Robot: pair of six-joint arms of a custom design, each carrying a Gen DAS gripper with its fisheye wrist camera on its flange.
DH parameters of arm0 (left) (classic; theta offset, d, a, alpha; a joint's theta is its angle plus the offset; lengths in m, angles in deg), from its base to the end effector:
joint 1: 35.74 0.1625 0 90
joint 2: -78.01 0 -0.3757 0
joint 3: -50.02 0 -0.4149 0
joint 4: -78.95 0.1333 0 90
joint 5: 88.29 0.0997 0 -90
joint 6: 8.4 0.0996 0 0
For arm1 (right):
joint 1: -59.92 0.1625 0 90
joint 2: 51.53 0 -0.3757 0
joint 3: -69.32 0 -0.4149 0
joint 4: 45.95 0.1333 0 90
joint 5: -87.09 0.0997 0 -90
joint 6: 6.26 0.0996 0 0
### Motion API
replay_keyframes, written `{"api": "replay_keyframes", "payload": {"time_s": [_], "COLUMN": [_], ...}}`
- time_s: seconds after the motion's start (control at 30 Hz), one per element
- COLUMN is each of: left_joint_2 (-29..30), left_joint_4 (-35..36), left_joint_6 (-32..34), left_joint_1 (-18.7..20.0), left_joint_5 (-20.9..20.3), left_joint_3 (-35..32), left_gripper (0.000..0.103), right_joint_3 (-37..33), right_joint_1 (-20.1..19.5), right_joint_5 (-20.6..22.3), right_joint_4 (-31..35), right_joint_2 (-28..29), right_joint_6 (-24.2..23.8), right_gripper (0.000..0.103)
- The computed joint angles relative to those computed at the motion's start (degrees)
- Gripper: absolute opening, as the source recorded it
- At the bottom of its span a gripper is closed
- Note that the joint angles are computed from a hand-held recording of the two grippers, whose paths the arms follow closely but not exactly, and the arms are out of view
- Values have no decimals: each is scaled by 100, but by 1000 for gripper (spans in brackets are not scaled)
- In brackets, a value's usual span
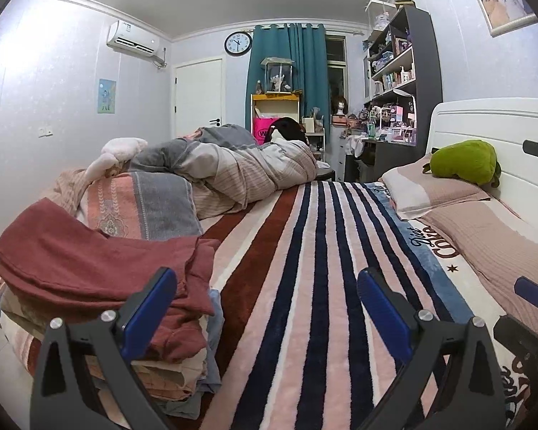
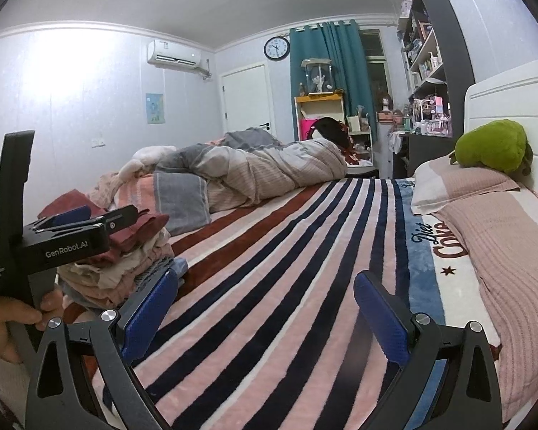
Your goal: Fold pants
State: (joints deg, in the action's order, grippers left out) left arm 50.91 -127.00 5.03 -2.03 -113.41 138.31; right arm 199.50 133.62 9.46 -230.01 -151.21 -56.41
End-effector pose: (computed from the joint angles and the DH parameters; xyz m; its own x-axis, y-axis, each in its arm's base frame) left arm -0.3971 -0.5336 0.0271 -0.7160 0.0187 -0.6978 0.6645 0.3248 -0.6731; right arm 0.0289 -0.4521 0.3682 -0.7312 -0.2704 0.6263 -0.6810 0.3430 -0.6470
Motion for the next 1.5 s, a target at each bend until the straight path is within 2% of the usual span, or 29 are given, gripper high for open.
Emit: {"api": "replay_keyframes", "payload": {"time_s": [0.57,0.87,1.5], "left_joint_2": [54,90,62], "left_joint_4": [-53,-69,-168], "left_joint_6": [60,67,122], "left_joint_1": [-26,-68,-27], "left_joint_5": [11,169,183], "left_joint_3": [-35,-69,-34], "left_gripper": [100,100,100], "right_joint_3": [-40,-97,-205], "right_joint_1": [-30,-16,65], "right_joint_5": [196,291,218], "right_joint_4": [57,207,368], "right_joint_2": [-140,-160,-101], "right_joint_6": [-94,-325,-350], "right_gripper": [98,98,98]}}
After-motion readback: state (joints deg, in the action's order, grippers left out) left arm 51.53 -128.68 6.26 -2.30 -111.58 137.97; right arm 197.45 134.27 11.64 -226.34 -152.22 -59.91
